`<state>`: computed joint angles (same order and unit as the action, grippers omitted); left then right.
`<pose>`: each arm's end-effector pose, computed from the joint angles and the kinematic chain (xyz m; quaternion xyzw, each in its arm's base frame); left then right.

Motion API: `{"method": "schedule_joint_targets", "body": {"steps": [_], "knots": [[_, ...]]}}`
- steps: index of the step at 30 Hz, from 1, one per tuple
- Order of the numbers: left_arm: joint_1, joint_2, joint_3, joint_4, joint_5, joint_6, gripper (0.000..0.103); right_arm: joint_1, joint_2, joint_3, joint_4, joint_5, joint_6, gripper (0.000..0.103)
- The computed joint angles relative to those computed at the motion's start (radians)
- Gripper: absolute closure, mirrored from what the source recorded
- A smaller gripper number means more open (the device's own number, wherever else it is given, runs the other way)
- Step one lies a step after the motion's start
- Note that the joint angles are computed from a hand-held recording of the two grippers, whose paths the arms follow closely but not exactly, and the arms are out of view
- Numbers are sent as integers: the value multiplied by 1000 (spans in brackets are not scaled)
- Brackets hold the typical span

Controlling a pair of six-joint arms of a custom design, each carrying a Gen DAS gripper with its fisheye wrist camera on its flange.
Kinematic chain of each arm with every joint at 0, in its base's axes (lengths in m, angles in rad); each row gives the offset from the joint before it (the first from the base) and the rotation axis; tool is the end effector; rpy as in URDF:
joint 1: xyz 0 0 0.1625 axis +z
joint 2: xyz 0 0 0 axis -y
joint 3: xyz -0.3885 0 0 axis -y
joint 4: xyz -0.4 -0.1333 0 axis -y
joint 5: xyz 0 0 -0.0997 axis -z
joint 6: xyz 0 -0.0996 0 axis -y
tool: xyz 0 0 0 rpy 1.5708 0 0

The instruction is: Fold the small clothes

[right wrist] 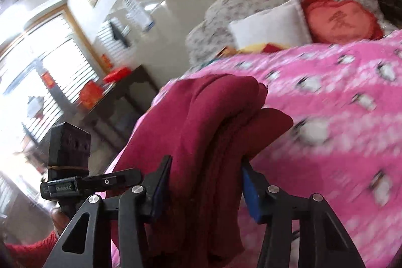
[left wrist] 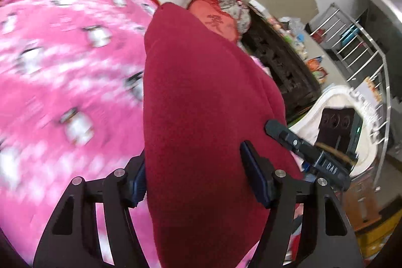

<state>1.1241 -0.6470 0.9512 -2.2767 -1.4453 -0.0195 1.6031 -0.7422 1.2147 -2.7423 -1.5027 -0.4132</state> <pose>-0.2236 -0.8043 0.2249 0.1951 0.9584 -0.2079 0.0138 0.1653 -0.7778 0.2311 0.2188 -0.9132 0.3421 0.0334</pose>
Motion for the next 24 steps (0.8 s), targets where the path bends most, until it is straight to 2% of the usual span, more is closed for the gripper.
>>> {"method": "schedule_joint_targets", "body": {"steps": [3,5,7,9,12,14,17,18,21,24], "knots": [[14,-80,150,-11,83,-48,36,15,37,7,17,-69,17,46],[28,-80,184,-7,145,-80,34,31,94,-37,51,-204,11,42],[41,-104,240,-96,115,-65,31,30,86,-18,39,-204,25,42],[21,-134,278,-124,172,-62,31,37,56,22,-6,-205,29,42],[-20,-161,330,-218,292,1,31,69,21,84,-126,-231,-43,42],[-34,-152,327,-243,351,19,31,84,27,61,-102,-197,-88,44],[-25,-112,290,-246,376,18,31,98,65,-2,-14,-180,-149,46],[-21,-95,275,-254,393,26,31,102,76,-9,-5,-195,-170,47],[-15,-45,234,-280,413,42,28,110,144,-73,14,-333,-276,48],[-20,-22,210,-280,428,34,25,98,151,-64,-13,-370,-315,48]]}}
